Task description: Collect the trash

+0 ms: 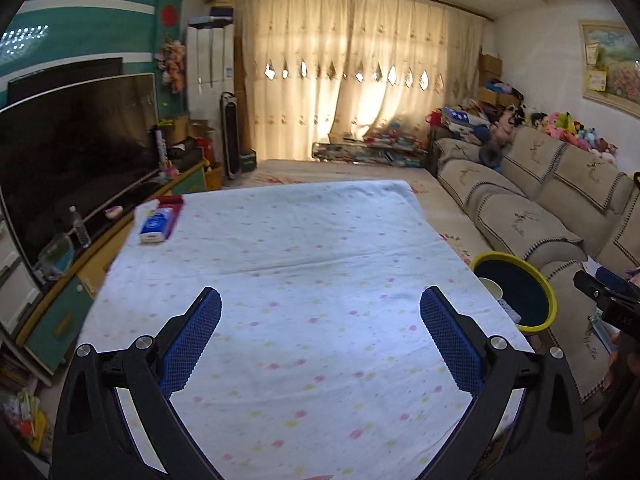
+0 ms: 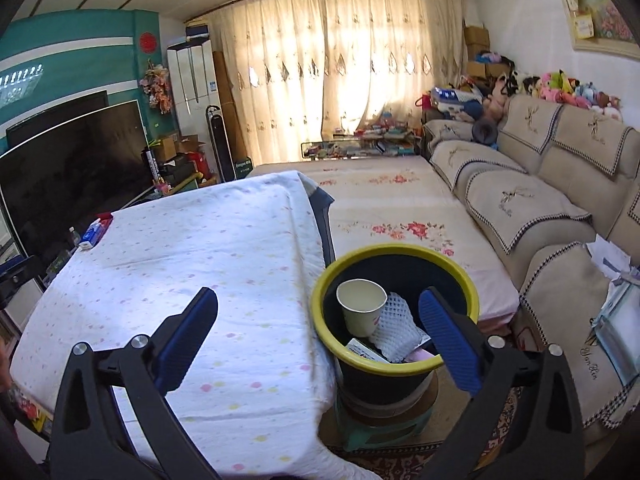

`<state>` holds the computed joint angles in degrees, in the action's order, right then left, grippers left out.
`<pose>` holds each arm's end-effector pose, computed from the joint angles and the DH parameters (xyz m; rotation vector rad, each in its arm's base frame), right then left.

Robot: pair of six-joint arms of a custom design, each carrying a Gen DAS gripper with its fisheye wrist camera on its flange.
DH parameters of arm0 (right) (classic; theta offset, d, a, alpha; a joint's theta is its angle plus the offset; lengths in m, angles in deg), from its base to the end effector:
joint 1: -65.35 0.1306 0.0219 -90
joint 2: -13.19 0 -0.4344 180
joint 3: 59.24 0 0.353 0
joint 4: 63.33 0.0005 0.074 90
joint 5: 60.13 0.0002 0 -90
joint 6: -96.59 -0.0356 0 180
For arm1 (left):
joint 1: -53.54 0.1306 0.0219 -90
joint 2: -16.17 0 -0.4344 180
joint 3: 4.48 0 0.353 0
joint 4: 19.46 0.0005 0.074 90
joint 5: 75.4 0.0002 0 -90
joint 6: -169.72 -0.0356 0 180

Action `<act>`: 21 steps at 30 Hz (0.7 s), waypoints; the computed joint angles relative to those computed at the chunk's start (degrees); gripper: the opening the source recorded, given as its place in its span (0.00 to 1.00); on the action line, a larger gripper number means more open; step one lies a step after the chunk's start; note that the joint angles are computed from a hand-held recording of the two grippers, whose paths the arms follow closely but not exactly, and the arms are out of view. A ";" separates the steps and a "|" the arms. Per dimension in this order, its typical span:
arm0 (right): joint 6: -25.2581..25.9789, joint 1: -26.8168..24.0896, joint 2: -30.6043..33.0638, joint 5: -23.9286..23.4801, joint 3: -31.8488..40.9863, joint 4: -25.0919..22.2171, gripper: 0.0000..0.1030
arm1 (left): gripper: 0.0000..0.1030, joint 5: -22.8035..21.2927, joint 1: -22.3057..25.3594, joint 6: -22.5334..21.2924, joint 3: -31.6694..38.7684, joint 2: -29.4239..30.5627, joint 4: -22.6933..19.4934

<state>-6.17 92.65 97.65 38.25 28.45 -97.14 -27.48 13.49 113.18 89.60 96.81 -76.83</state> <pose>0.3815 0.1905 0.5271 -0.1793 2.1018 0.2669 0.2958 -0.2181 0.5714 -0.2207 2.1022 0.1121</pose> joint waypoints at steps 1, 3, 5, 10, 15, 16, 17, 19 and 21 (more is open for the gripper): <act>-0.11 0.35 -0.58 0.32 -0.23 -0.08 0.93 | 0.95 -1.06 -0.69 0.29 -0.30 -0.69 -0.54; -0.32 0.84 -1.50 0.65 -0.46 -0.39 0.93 | 0.95 -3.43 -2.24 1.55 -0.95 -2.08 -2.09; -0.68 1.63 -2.46 1.35 -0.62 -1.03 0.93 | 0.95 -4.70 -3.81 2.99 -1.94 -3.55 -2.45; -0.39 3.05 -4.39 2.68 -1.43 -0.87 0.93 | 0.95 -7.24 -7.55 7.60 -2.60 -4.64 -4.87; -0.29 3.47 -4.61 2.98 -1.11 -0.69 0.93 | 0.95 -9.47 -9.05 9.94 -2.16 -5.33 -7.07; -0.31 3.55 -4.50 3.21 -0.96 -0.68 0.93 | 0.95 -9.94 -9.22 10.29 -1.71 -5.21 -7.63; -0.29 3.57 -4.48 3.27 -0.86 -0.74 0.93 | 0.95 -10.08 -8.99 10.10 -1.68 -5.35 -7.50; -0.14 3.71 -4.40 3.22 -0.64 -0.87 0.93 | 0.95 -9.97 -8.65 9.80 -1.43 -5.37 -7.01; -0.05 3.87 -4.44 3.03 -0.77 -0.72 0.93 | 0.95 -9.96 -8.53 9.94 -1.51 -5.53 -7.09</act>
<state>-6.22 96.51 93.22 41.27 27.68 -97.86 -37.44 4.96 123.12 88.09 91.28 -83.92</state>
